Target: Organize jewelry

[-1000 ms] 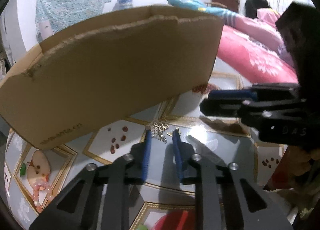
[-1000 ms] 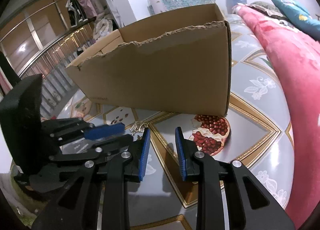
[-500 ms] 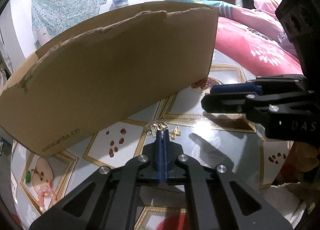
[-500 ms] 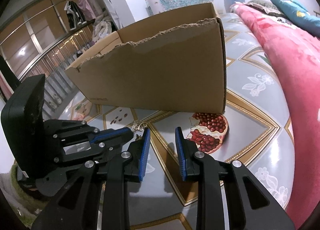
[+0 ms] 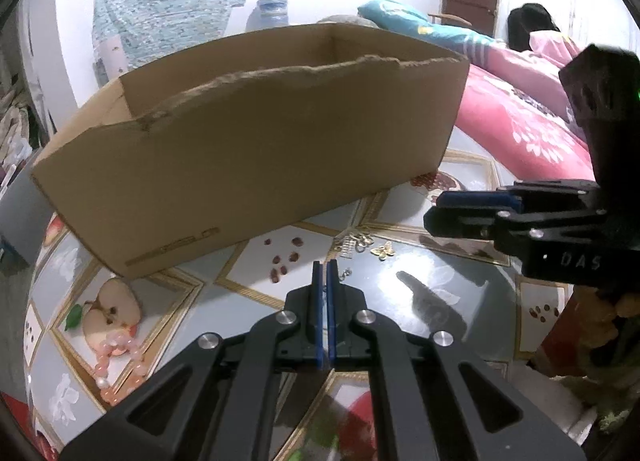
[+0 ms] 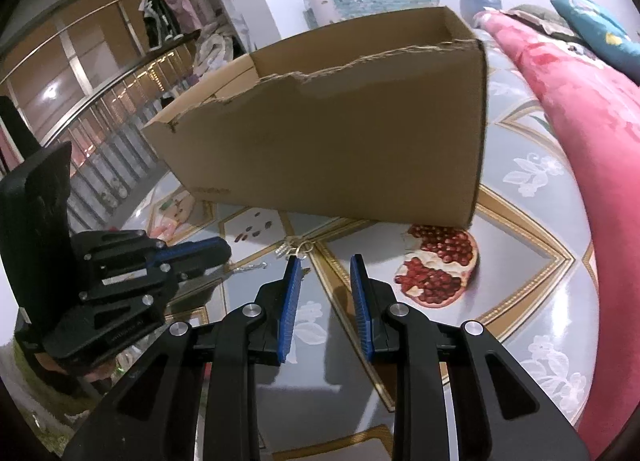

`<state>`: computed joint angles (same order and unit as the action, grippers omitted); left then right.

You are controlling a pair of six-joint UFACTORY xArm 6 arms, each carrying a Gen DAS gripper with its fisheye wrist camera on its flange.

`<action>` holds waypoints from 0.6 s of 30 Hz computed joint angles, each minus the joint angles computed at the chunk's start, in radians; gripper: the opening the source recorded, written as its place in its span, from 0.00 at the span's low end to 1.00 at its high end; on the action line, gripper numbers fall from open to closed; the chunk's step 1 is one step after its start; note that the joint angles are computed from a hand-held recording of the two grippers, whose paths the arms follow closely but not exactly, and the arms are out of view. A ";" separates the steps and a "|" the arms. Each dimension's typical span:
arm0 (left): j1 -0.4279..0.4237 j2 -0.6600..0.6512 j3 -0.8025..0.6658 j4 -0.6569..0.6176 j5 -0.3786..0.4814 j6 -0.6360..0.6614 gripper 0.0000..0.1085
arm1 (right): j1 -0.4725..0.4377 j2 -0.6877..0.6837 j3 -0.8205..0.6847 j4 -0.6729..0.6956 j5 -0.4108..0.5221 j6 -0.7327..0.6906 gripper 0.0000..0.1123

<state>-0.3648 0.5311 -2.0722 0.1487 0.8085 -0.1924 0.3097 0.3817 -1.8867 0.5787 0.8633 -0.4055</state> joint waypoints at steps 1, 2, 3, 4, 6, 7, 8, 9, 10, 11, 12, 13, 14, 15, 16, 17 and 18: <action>0.002 -0.013 0.016 0.002 -0.006 -0.005 0.01 | 0.003 0.000 -0.001 -0.003 0.001 -0.002 0.22; 0.003 -0.023 0.029 0.006 -0.012 -0.012 0.01 | 0.007 0.000 -0.001 -0.007 0.000 -0.003 0.22; 0.006 -0.043 0.056 0.006 -0.025 -0.017 0.01 | 0.009 0.000 -0.002 -0.009 0.001 -0.006 0.22; 0.009 -0.057 0.076 0.003 -0.034 -0.020 0.01 | 0.011 0.001 -0.004 -0.012 0.002 -0.006 0.22; 0.013 -0.071 0.097 0.012 -0.036 -0.034 0.01 | 0.018 0.006 -0.010 -0.021 0.006 -0.005 0.22; 0.016 -0.075 0.105 0.013 -0.033 -0.040 0.01 | 0.020 0.009 -0.014 -0.026 0.008 -0.003 0.23; 0.018 -0.075 0.109 0.014 -0.028 -0.048 0.01 | 0.024 0.015 -0.022 -0.037 0.013 0.001 0.23; 0.021 -0.076 0.113 0.012 -0.026 -0.054 0.01 | 0.026 0.018 -0.026 -0.044 0.014 0.002 0.24; 0.024 -0.080 0.121 0.007 -0.028 -0.059 0.01 | 0.029 0.020 -0.030 -0.051 0.014 0.004 0.24; 0.026 -0.081 0.126 -0.001 -0.034 -0.063 0.01 | 0.033 0.023 -0.034 -0.063 0.013 0.004 0.24; 0.028 -0.081 0.129 -0.007 -0.040 -0.064 0.01 | 0.039 0.025 -0.037 -0.084 0.010 0.009 0.24; 0.029 -0.084 0.136 -0.011 -0.045 -0.063 0.01 | 0.045 0.028 -0.039 -0.111 0.006 0.016 0.24; 0.030 -0.082 0.135 -0.014 -0.049 -0.062 0.01 | 0.050 0.030 -0.041 -0.128 0.004 0.020 0.24; 0.030 -0.079 0.132 -0.018 -0.050 -0.058 0.01 | 0.054 0.032 -0.041 -0.139 0.001 0.023 0.24; 0.031 -0.077 0.131 -0.024 -0.051 -0.055 0.01 | 0.060 0.036 -0.043 -0.162 -0.002 0.035 0.24; 0.031 -0.074 0.130 -0.028 -0.053 -0.051 0.01 | 0.065 0.041 -0.048 -0.183 -0.003 0.046 0.24; 0.031 -0.071 0.127 -0.033 -0.054 -0.046 0.01 | 0.068 0.040 -0.041 -0.192 -0.010 0.049 0.24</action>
